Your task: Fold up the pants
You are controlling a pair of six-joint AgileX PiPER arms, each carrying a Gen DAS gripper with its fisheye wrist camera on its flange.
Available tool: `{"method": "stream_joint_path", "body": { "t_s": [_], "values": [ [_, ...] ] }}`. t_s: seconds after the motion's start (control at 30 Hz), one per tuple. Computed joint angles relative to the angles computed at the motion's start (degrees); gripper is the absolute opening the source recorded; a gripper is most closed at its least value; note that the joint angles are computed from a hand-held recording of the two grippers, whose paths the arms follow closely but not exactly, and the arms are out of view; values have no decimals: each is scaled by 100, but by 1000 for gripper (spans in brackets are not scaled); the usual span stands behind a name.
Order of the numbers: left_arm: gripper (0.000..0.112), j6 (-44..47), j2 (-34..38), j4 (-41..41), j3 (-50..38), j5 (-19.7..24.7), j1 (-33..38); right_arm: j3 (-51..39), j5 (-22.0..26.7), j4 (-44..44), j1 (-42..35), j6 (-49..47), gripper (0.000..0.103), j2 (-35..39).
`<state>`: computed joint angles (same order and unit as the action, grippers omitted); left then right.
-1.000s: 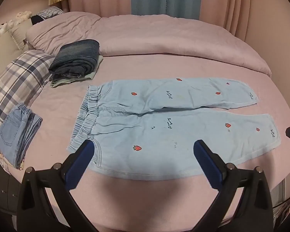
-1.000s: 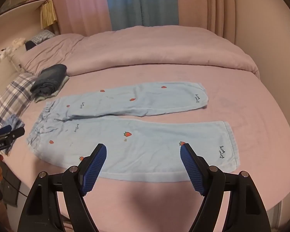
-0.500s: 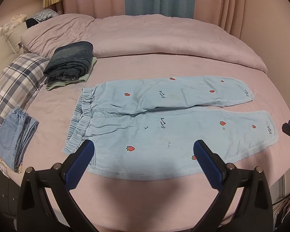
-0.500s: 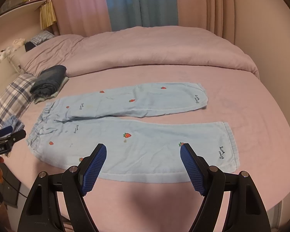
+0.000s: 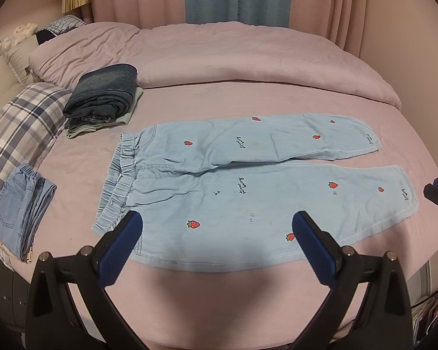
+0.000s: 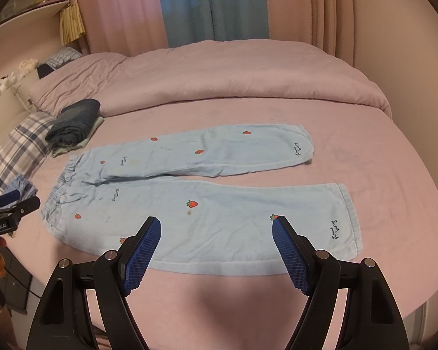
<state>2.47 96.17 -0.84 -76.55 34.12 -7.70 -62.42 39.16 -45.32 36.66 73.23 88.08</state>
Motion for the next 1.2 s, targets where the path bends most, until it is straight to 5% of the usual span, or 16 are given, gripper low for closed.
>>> {"method": "stream_joint_path", "body": {
  "t_s": [1.2],
  "values": [
    [103,-59,10,76,1,-29,-90,35,-33,-72,10,40,79,-26]
  ]
}}
